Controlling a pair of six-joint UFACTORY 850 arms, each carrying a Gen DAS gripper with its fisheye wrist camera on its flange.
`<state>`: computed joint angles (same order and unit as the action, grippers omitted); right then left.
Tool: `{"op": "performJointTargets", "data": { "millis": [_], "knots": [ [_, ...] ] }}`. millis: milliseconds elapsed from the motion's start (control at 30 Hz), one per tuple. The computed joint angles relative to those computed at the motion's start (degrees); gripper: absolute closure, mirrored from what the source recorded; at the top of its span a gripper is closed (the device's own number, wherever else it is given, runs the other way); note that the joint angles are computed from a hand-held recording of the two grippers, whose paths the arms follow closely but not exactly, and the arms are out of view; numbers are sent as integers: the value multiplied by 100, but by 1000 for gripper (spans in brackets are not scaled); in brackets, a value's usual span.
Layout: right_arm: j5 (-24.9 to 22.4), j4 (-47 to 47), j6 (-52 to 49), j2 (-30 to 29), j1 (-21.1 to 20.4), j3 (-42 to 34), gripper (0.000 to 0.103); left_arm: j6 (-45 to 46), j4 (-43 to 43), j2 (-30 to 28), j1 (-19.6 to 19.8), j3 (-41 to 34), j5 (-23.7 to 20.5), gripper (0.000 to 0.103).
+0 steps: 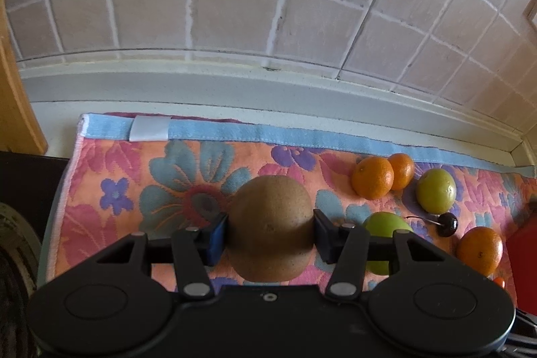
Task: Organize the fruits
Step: 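Carry both kiwis into the white box and open both tools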
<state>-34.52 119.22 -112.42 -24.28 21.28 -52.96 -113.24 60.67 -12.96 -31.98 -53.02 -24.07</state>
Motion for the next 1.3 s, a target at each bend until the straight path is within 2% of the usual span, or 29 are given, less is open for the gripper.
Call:
{"op": "performJointTargets", "data": {
  "millis": [300,367,467,533,767,1033,1133,1300],
  "knots": [
    [-130,-32,-157,264,-38,332,53,-499,326,368,-308,193,-340,41],
    [-153,134,-475,271,-12,378,53,-567,342,435,-386,224,-398,41],
    [62,-414,-71,84,42,120,50,-629,338,513,-514,253,-496,41],
    [159,-222,-275,31,96,102,50,-720,390,579,-596,290,-552,41],
    [-320,-2,-200,27,-90,290,51,-866,420,801,-825,393,-823,41],
    [-1115,380,-248,740,-719,909,51,-700,420,790,-1051,190,-1037,41],
    [-1380,563,-321,1090,-1145,1172,51,-581,528,660,-1128,-47,-1032,41],
    [-1553,772,-436,1568,-1982,1495,50,-249,788,208,-1242,-755,-823,41]
  ]
}}
